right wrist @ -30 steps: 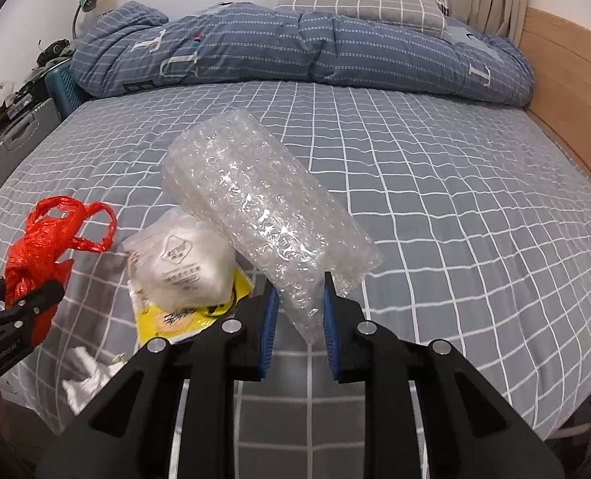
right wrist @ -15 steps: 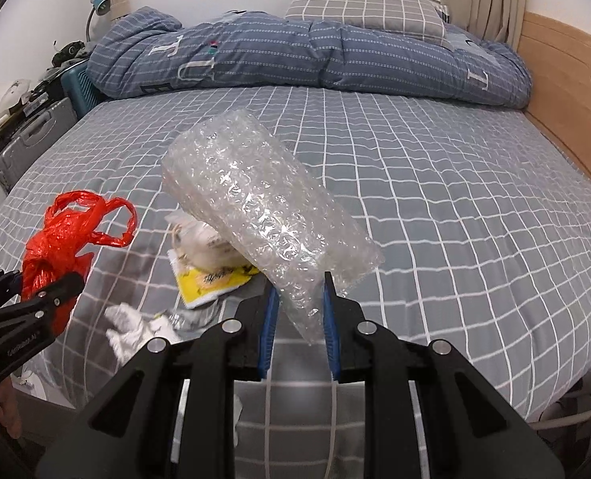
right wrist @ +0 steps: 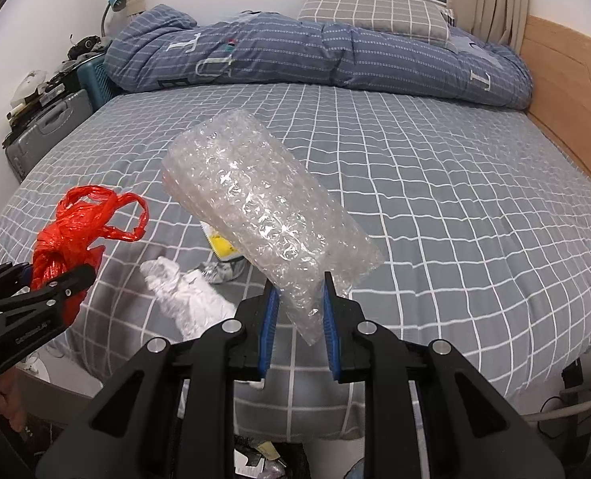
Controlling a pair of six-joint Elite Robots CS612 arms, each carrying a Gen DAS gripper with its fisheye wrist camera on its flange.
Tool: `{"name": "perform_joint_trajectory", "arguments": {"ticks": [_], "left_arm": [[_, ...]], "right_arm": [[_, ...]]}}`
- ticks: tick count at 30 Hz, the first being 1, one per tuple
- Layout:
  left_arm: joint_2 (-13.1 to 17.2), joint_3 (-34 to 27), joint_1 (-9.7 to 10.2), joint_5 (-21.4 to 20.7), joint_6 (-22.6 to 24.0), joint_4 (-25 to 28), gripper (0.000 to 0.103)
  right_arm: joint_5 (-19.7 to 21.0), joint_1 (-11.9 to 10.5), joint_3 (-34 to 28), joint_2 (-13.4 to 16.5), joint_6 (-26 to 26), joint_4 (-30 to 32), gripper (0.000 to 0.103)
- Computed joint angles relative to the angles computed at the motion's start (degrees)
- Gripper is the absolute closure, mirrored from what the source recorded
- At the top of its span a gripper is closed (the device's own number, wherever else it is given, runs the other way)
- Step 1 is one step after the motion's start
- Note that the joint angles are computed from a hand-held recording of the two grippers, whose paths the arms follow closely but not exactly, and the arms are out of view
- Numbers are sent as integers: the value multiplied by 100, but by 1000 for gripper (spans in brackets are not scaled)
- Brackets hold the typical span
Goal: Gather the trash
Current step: 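Carry the red bag and bubble wrap off the bed toward the bin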
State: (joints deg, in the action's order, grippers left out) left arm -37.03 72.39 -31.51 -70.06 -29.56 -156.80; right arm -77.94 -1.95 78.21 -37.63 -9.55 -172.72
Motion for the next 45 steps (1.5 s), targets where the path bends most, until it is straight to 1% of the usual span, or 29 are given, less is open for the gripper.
{"name": "perform_joint_trajectory", "arguments": {"ticks": [9,19,33,45], "left_arm": [[-201,397,-94,17,-128,-109,56],[-375,717,-194,-23,-244,-235,56],[-595,1153,-318,-17,-406,-384,56],[-852,1700,-494,80,-601,-510,56]], "right_arm": [[58,-7,351,-195,-40,-141,83],[64,-13,796,-422,-22,-344,83],[111,-21,1345,-698,-85,-458,83],[197,-94,1844,-923,-20,-599,83]]}}
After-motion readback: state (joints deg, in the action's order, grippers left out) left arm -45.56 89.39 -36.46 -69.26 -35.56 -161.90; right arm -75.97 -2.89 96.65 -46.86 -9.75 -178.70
